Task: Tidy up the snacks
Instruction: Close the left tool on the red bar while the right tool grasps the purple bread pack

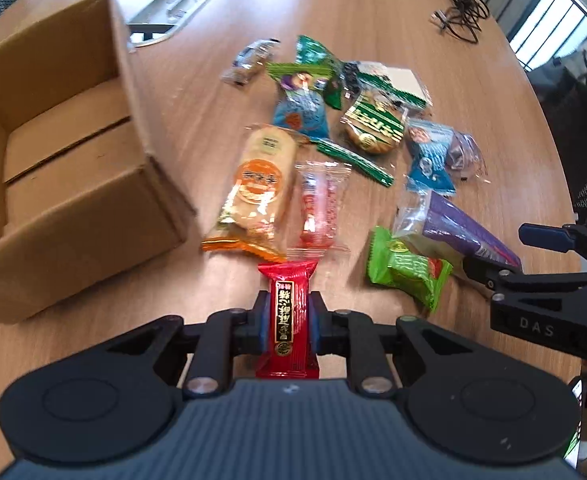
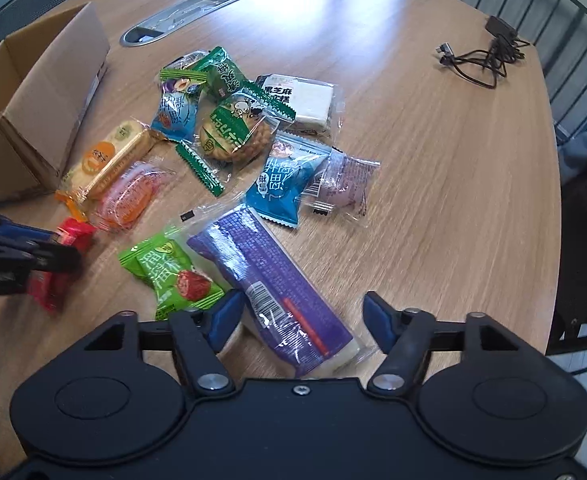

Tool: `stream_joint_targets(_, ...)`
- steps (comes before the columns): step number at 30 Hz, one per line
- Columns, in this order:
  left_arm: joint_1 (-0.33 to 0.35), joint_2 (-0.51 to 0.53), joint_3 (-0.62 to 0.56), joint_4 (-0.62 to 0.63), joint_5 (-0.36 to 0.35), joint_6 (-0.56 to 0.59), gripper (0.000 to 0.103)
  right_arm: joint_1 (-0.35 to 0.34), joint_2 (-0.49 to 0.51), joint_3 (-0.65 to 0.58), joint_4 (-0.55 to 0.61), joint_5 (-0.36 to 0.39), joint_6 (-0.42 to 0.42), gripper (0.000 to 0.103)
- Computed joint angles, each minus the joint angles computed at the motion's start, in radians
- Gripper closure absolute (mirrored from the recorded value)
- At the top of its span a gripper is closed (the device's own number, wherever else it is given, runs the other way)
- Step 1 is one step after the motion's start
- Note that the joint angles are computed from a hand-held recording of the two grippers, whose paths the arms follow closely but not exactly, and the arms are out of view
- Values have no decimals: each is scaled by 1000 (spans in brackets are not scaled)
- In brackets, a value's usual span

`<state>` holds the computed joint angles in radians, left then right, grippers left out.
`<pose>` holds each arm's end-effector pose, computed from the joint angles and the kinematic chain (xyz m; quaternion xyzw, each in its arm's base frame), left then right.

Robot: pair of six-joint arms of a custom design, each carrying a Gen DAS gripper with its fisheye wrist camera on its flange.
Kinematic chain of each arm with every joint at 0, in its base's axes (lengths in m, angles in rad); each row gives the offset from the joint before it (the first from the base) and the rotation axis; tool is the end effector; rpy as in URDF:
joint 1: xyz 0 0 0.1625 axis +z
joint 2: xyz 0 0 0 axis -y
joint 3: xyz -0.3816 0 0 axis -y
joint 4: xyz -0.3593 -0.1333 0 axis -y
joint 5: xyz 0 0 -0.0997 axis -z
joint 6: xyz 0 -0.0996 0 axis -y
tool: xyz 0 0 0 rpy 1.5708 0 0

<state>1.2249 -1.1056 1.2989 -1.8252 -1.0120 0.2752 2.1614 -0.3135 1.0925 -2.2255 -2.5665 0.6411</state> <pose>-0.0380 -0.6543 0.3563 0.2856 0.9174 -0.0391 0.2744 0.4372 -0.5628 -0.0384 0.0075 -0.8774 0.2308 0.4206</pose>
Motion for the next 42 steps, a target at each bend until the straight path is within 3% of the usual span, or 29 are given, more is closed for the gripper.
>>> stream_joint_targets(5, -3, -30, -8, -2, 5, -35, 84, -14, 5, 21, -76, 23, -55, 30)
stream_joint_targets(16, -16, -93, 20, -38, 27, -84, 84, -14, -58, 133, -170, 141, 2, 60)
stream_joint_targets(22, -24, -122, 38, -65, 35, -99, 84, 1, -82, 177, -193, 222, 18, 63)
stream_joint_targets(26, -23, -141, 42, -74, 52, -110, 84, 4, -83, 194, -258, 223, -13, 51)
stream_joint_targets(33, -8, -175, 48, -80, 86, -132, 84, -12, -53, 146, -230, 220, -66, 51)
stream_joint_targets(35, -2, -181, 44, -81, 93, -138, 84, -11, -41, 127, -216, 212, -87, 54)
stream_joint_targets(37, 4, -184, 38, -81, 101, -146, 84, -13, -39, 112, -200, 217, -99, 66)
stream_joint_targets(42, 11, -185, 25, -95, 100, -148, 84, -5, -53, 108, -193, 205, -96, 71)
